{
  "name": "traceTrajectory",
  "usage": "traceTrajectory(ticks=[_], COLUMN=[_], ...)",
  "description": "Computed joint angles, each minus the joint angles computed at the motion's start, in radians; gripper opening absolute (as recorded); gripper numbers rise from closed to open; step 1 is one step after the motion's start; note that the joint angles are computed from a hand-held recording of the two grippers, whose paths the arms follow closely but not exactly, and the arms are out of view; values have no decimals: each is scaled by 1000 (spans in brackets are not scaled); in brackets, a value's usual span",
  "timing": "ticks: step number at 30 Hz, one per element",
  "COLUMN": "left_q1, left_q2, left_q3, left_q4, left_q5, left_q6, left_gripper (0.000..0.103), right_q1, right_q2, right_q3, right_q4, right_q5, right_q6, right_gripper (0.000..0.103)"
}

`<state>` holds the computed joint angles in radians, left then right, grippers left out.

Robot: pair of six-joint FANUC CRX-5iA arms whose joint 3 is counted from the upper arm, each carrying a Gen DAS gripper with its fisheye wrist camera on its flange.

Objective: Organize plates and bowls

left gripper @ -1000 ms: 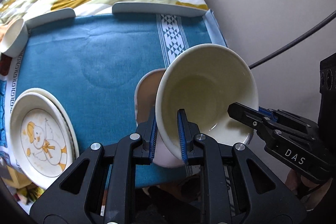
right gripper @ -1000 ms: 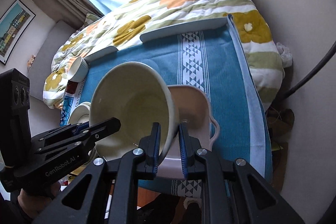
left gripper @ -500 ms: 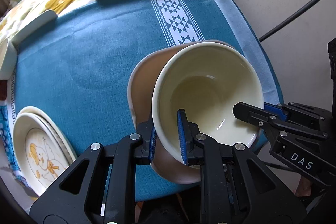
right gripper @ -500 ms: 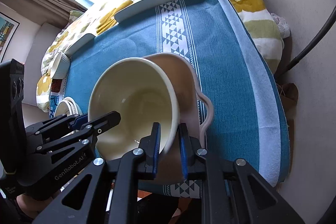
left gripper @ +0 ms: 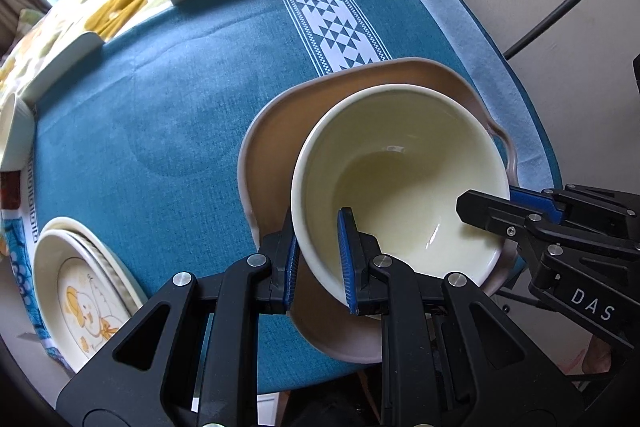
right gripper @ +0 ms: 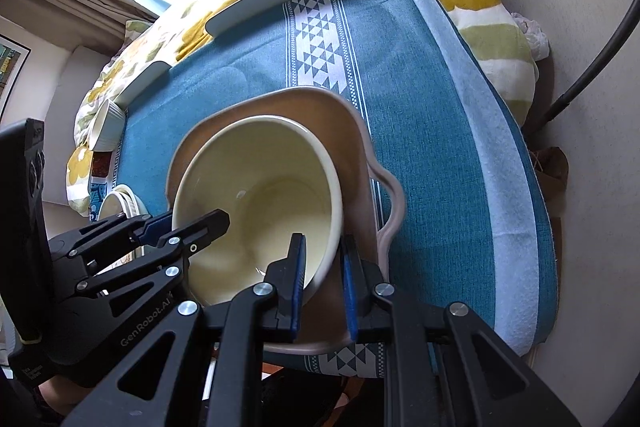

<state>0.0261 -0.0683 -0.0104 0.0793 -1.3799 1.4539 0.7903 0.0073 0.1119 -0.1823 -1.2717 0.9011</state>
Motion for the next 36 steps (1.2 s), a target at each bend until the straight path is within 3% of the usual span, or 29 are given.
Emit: traceTrajectory(ticks=[19, 25, 31, 32, 33, 34, 35, 36], left_q1=[-15, 4, 102, 129, 159, 187, 216, 250], left_q2=[-42, -119, -270, -298, -326, -351, -381, -412], left_q3=[9, 2, -16, -21, -27, -30, -32, -39], left_q4=[-32, -7, -10, -13, -18, -25, -43, -50], left_q5=[8, 13, 31, 31, 31, 33, 39, 54], left_q6=[33, 69, 141, 151, 158, 162, 175, 178], left_gripper=[16, 16, 21, 31, 52, 66, 90, 99], right_q1=[18, 46, 50, 50, 52, 58, 66, 74], right_q2=[-44, -102, -129, -126, -121, -115, -109, -102], right_q3=[-16, -22, -19, -15, -9, 0, 11, 22], right_q4=[37, 85, 51, 33, 17, 6, -3, -8], right_q5=[-7, 11, 82, 95, 104, 116, 134, 153], right_q6=[-13, -11, 93, 122, 148, 168, 191, 213], right_gripper=[16, 16, 16, 16, 16, 16, 23, 42])
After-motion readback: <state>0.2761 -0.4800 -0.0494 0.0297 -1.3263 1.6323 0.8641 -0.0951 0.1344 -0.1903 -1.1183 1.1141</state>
